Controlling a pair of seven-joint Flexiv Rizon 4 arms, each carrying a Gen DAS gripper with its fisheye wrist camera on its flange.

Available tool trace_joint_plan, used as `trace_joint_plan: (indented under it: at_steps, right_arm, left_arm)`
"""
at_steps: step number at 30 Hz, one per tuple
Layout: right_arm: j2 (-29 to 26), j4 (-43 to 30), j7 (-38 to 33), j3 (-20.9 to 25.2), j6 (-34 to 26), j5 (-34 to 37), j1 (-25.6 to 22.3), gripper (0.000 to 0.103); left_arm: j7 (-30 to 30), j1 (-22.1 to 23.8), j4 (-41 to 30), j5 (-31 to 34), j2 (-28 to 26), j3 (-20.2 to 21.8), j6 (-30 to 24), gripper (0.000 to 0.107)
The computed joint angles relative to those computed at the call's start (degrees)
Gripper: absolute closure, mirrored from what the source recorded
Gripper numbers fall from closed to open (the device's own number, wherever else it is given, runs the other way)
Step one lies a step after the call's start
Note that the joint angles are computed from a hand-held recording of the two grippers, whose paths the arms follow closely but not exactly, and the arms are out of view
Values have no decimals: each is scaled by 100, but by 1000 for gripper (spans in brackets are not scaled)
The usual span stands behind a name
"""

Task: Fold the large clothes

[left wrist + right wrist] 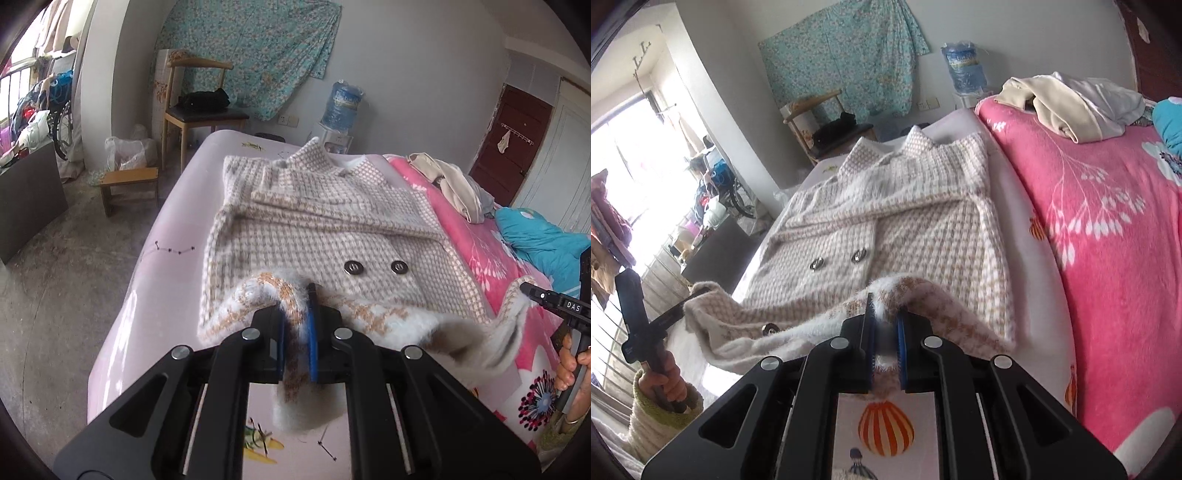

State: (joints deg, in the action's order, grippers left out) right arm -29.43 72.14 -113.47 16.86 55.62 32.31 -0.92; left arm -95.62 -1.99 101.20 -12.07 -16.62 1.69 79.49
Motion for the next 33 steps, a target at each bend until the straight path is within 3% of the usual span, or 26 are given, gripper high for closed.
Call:
trace_joint_plan:
  at_steps: [7, 11, 12, 15, 17, 19, 24, 29, 33]
  right_arm:
    - [-905, -1227, 574, -113, -233, -296, 200, 93]
    - [-1444, -1904, 1094, -152, -703, -511, 239, 83]
    - [-1518, -1979, 1201, -182, -749, -579, 260, 78]
    - [-1601, -1943, 1541, -327, -566, -797, 348, 39]
    - [-1614, -1889, 1592, -291, -510, -883, 306, 37]
    - [-1589, -1823, 1657, -242, -546, -910, 233, 37]
    - [-1254, -1264, 1524, -157, -400, -919, 58, 37]
    - [-760, -426, 1292, -47, -378, -697, -181, 29]
    - [-624, -93, 1419, -110, -563, -551, -213, 28]
  left_arm:
    - [-117, 163, -1092, -8, -785, 46, -600, 97]
    - [12, 446, -1479, -444, -1161, -241, -924, 86]
    - [3, 470, -1540, -511, -1220, -251, -1003, 84]
    - [53, 517, -1563, -644, -1290, -309, -1023, 67]
    - [47, 503, -1511, -685, -1288, -303, -942, 56]
    - [-224, 309, -1510, -427, -1255, -4, -902, 50]
    - [-76, 458, -904, -630, -862, -262, -527, 50]
    - [708, 809, 125, -1813, -363, -1057, -253, 39]
    - [1539, 1071, 740, -3576, -257, -1793, 85, 36]
